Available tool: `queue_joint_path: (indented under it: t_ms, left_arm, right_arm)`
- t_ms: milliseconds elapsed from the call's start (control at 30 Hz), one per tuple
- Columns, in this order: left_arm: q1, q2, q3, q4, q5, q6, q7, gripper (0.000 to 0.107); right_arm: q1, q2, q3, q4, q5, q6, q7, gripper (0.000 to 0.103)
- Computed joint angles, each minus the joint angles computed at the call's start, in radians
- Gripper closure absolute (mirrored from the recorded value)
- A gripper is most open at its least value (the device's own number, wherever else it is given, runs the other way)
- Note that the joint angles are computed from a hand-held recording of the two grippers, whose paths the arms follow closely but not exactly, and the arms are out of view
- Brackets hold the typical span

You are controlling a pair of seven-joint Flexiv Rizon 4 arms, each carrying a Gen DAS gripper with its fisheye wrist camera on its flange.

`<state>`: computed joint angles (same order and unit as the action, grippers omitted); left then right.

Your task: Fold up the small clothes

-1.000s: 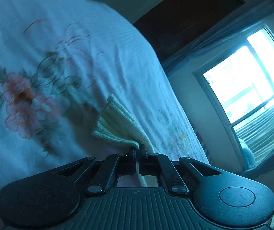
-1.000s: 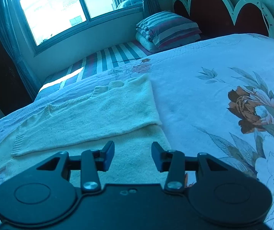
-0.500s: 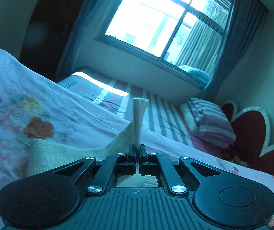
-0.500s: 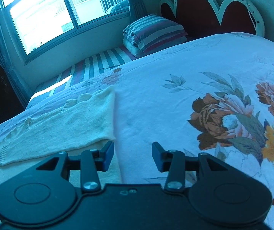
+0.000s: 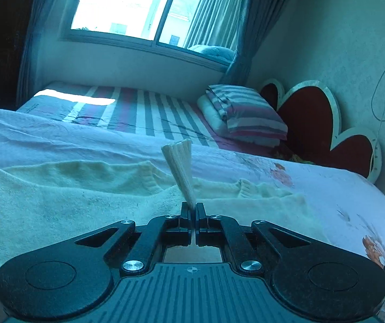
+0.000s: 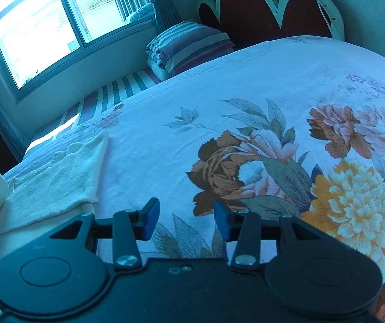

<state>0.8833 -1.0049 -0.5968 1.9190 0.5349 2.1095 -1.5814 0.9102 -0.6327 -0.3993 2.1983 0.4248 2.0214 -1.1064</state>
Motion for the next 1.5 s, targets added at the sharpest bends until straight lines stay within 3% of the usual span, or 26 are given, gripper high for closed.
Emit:
queue_joint_path:
  t_ms: [167, 267, 300, 367, 400, 533, 633, 733, 833, 933, 1100, 1300, 1400, 1500]
  left_arm:
    - [-0.015, -0.026, -0.018, -0.003, 0.014, -0.036, 0.033, 0.105]
    - [-0.001, -0.046, -0.066, -0.002, 0.021, -0.126, 0.091, 0.103]
    - [-0.005, -0.04, -0.065, 0.009, 0.015, -0.136, 0.109, 0.098]
    - [0.005, -0.051, -0.079, 0.046, 0.029, -0.089, 0.143, 0.047]
    - [-0.012, -0.036, -0.052, 0.071, 0.011, -0.03, 0.145, 0.043]
    - [-0.042, 0.055, 0.076, 0.181, -0.055, 0.156, 0.067, 0.043]
    - [-0.081, 0.112, 0.227, 0.249, -0.148, 0.28, 0.024, 0.043]
    - [-0.078, 0.139, 0.324, 0.271, -0.199, 0.295, -0.019, 0.043]
    - [-0.071, 0.143, 0.384, 0.255, -0.196, 0.294, -0.055, 0.043]
    - [-0.063, 0.135, 0.415, 0.224, -0.182, 0.276, -0.102, 0.043]
    - [-0.05, 0.134, 0.438, 0.161, -0.117, 0.197, -0.149, 0.043]
    - [-0.009, 0.114, 0.424, 0.125, -0.058, 0.168, -0.171, 0.043]
    - [-0.021, 0.112, 0.434, 0.116, -0.051, 0.165, -0.16, 0.043]
    - [-0.036, 0.109, 0.441, 0.107, -0.06, 0.162, -0.149, 0.043]
  right_arm:
    - [-0.013, 0.013, 0.007, 0.016, 0.001, 0.009, -0.009, 0.058]
    - [-0.018, 0.024, 0.014, 0.02, 0.0, 0.006, -0.014, 0.057]
    - [-0.021, 0.025, 0.017, 0.02, -0.001, 0.008, -0.015, 0.056]
    - [-0.017, 0.028, 0.02, 0.019, 0.001, 0.01, -0.019, 0.055]
    - [-0.018, 0.029, 0.023, 0.016, 0.001, 0.011, -0.019, 0.055]
    - [-0.059, 0.028, 0.096, -0.022, -0.023, 0.042, -0.019, 0.055]
    - [-0.138, 0.016, 0.209, -0.078, -0.087, 0.064, -0.014, 0.064]
    - [-0.267, -0.033, 0.38, -0.174, -0.215, 0.07, 0.034, 0.073]
    - [-0.317, -0.094, 0.465, -0.269, -0.314, 0.058, 0.086, 0.072]
    - [-0.262, -0.137, 0.431, -0.348, -0.318, 0.001, 0.121, 0.065]
    - [-0.282, -0.194, 0.464, -0.422, -0.372, -0.041, 0.21, 0.065]
    - [-0.258, -0.214, 0.444, -0.449, -0.403, -0.052, 0.256, 0.067]
    - [-0.244, -0.227, 0.431, -0.472, -0.414, -0.056, 0.272, 0.073]
    - [-0.231, -0.231, 0.416, -0.481, -0.423, -0.058, 0.273, 0.092]
